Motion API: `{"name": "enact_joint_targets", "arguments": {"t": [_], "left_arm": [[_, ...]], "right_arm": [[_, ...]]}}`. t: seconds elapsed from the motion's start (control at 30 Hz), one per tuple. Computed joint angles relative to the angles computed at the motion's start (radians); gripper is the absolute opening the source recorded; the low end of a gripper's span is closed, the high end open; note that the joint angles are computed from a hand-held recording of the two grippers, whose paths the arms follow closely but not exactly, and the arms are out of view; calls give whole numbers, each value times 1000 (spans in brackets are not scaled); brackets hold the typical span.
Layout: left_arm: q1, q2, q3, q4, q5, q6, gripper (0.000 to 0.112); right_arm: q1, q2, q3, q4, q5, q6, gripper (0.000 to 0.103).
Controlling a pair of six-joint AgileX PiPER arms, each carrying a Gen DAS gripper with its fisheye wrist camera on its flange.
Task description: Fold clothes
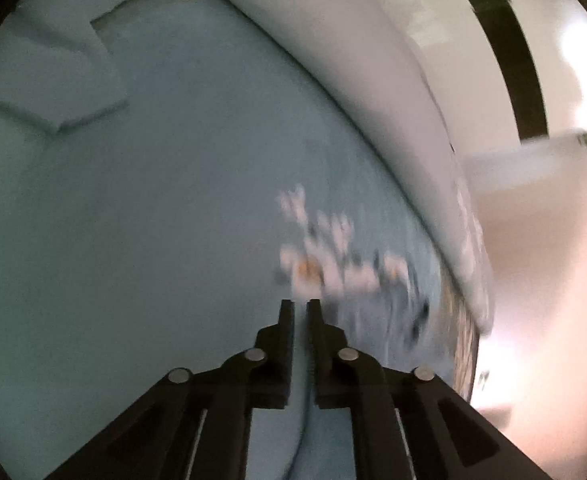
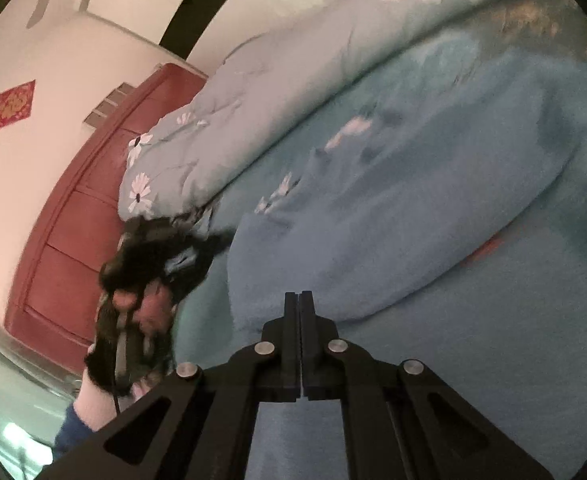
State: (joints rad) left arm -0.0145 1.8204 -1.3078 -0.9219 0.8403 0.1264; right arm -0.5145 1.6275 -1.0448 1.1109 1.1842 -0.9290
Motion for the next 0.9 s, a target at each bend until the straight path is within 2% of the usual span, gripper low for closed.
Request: {"name": "enact_joint_targets", "arguments": {"t": [0.07, 0.13, 0.23, 0.27, 0.3, 0.33, 0.4, 0.5, 0.57, 0.63, 0.67, 0.77, 0.83, 0.9], "left_arm": [[-42, -102, 118, 0, -51, 61, 30], [-94, -205, 223, 14, -105, 99, 41], [-210, -286, 279, 204, -185, -22, 44], [-248, -294, 280, 279, -199, -80, 44], [-268, -304, 286, 319, -190, -98, 44], [-296, -306, 288, 348, -193, -111, 44], [-372, -308, 281, 450, -207, -195, 45], [-494, -281, 238, 718, -215, -439, 52], [-524, -256, 213, 813, -216, -536, 52], [-542, -228, 188, 895, -217, -624, 52], [-556, -206, 163, 959, -207, -696, 52], [-598, -169, 117, 1193, -140, -955, 52], [-600, -183, 140, 1292, -136, -1123, 54], [-585, -213, 194, 1311, -176, -1206, 54]], "right_arm": [[-52, 5, -55, -21, -24, 32, 2], [-81, 13, -127, -92, -119, 127, 2], [-101, 64, -250, -226, -197, 226, 9], [-105, 101, -306, -264, -186, 240, 33], [-101, 139, -361, -300, -171, 256, 49], [-91, 171, -406, -332, -161, 271, 50], [-78, 229, -483, -369, -133, 274, 50], [-59, 295, -550, -381, -108, 279, 50], [-39, 307, -561, -389, -103, 300, 48], [-23, 300, -555, -380, -100, 297, 31], [-18, 284, -540, -368, -106, 280, 7], [-13, 219, -492, -343, -120, 218, 4], [-24, 188, -482, -327, -125, 193, 4], [-61, 162, -480, -282, -112, 165, 4]]}}
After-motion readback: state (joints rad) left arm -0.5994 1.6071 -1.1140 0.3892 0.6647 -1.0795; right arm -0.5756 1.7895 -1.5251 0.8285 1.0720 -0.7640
